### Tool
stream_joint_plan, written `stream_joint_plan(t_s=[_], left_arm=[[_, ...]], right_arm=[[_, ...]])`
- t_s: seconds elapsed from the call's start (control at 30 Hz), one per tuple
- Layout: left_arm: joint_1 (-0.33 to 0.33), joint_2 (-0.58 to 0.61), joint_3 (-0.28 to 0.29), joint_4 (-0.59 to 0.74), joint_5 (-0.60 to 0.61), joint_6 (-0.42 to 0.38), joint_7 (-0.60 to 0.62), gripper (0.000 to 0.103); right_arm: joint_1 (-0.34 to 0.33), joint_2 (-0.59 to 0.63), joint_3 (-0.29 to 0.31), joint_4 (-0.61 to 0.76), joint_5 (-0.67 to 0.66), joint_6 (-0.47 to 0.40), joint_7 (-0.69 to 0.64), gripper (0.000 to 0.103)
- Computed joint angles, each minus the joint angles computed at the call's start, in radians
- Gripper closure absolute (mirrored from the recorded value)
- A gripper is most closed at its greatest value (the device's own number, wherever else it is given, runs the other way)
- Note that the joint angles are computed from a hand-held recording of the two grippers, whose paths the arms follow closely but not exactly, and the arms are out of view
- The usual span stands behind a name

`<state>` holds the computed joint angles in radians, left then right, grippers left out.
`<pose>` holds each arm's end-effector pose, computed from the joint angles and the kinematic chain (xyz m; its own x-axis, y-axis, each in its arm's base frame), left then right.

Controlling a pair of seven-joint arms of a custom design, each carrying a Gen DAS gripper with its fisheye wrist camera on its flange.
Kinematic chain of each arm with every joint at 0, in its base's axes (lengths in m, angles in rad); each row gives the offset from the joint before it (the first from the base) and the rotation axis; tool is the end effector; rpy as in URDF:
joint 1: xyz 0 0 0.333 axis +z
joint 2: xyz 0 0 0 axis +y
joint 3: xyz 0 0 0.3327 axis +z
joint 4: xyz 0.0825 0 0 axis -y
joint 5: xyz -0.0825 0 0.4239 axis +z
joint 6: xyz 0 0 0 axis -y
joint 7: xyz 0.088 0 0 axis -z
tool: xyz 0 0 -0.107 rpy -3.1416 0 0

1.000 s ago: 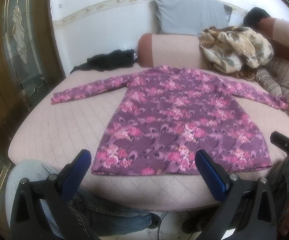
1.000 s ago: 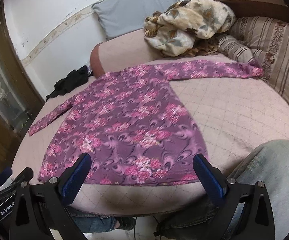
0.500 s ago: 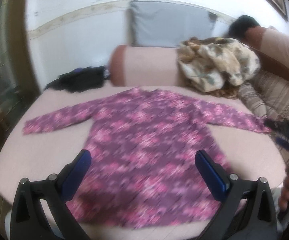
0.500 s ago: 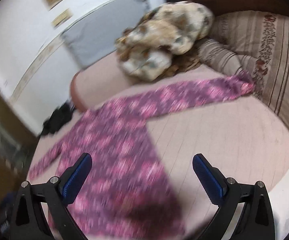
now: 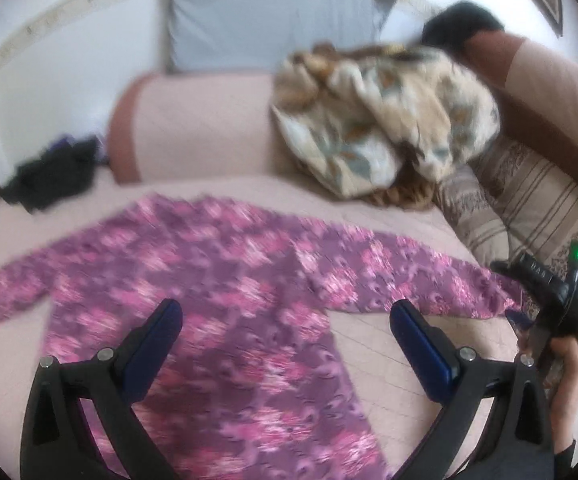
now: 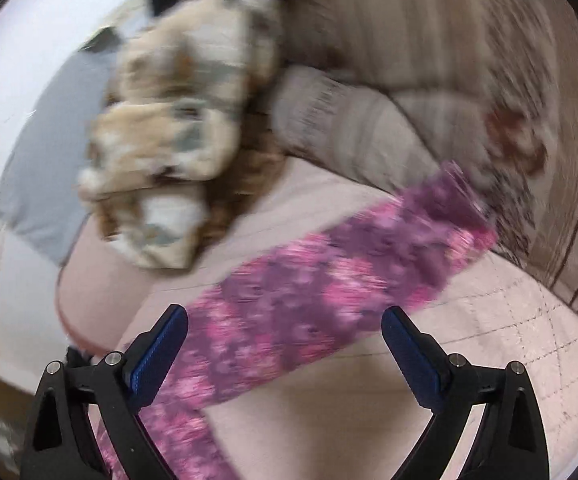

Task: Fold small clothes

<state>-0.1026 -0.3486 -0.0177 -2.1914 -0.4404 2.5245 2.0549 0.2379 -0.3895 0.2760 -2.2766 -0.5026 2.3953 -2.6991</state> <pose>0.5264 -0.0605 0.6109 -0.3631 -0.9265 0.0993 -0.7030 0.2025 -0.6817 0.4403 0.2598 0.5613 -0.7350 -0.3974 -0.5495 -0.2364 0.9096 -0.3416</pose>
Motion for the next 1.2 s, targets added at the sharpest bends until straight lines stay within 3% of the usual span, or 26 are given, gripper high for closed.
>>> stream_joint_plan(t_s=[0.07,0.1,0.13,0.23,0.3,0.37,0.4,0.43,0.5,0.63,0.8,0.9,1.0,1.13,1.2], left_arm=[[-0.007,0.038,-0.013,0.004,-0.007,-0.02,-0.025,0.0],[-0.009,0.059,-0.023,0.006,-0.002,-0.027,-0.039,0.0],[-0.008,0.074,-0.032,0.011,0.007,-0.033,-0.05,0.0],[-0.013,0.09,-0.046,-0.013,0.008,-0.029,-0.049,0.0],[-0.01,0.09,-0.048,-0.024,0.014,-0.031,-0.053,0.0],[-0.003,0.086,-0.039,-0.022,0.011,-0.056,-0.053,0.0],[0.003,0.078,-0.033,-0.026,0.012,-0.066,-0.049,0.0],[0.009,0.07,-0.028,-0.03,0.015,-0.069,-0.043,0.0],[0.027,0.04,-0.017,-0.049,0.03,-0.065,-0.034,0.0],[0.067,0.0,0.024,-0.063,0.039,-0.078,-0.021,0.0],[0.123,-0.024,0.078,-0.064,0.029,-0.108,-0.018,0.0],[0.152,-0.025,0.106,-0.064,0.01,-0.112,0.012,0.0],[0.181,-0.009,0.139,-0.042,-0.025,-0.133,0.047,0.0],[0.225,0.043,0.183,0.009,-0.11,-0.175,0.111,0.0],[0.254,0.087,0.195,0.037,-0.147,-0.192,0.136,0.0]], right_arm=[[0.0,-0.047,-0.025,-0.089,0.047,0.056,0.041,0.014],[0.0,-0.07,-0.032,-0.118,0.082,0.033,0.047,0.015],[-0.01,-0.091,-0.026,-0.141,0.091,0.023,0.067,0.016],[-0.061,-0.127,-0.01,-0.224,0.077,0.121,0.145,0.019],[-0.092,-0.114,0.015,-0.215,0.051,0.11,0.157,0.02],[-0.098,-0.095,0.021,-0.185,0.028,0.061,0.124,0.035],[-0.088,-0.081,0.008,-0.173,0.037,0.033,0.089,0.058],[-0.086,-0.08,-0.003,-0.18,0.044,0.031,0.087,0.074],[-0.091,-0.087,-0.008,-0.188,0.031,0.03,0.084,0.088],[-0.081,-0.03,0.038,-0.035,-0.072,-0.14,-0.003,0.091],[-0.022,0.099,0.133,0.217,-0.361,-0.257,-0.13,0.092],[0.03,0.238,0.191,0.383,-0.578,-0.255,-0.23,0.092],[0.108,0.4,0.217,0.559,-0.684,-0.223,-0.36,0.092],[0.203,0.578,0.219,0.72,-0.678,-0.104,-0.486,0.092],[0.254,0.725,0.233,0.85,-0.607,-0.1,-0.658,0.092]])
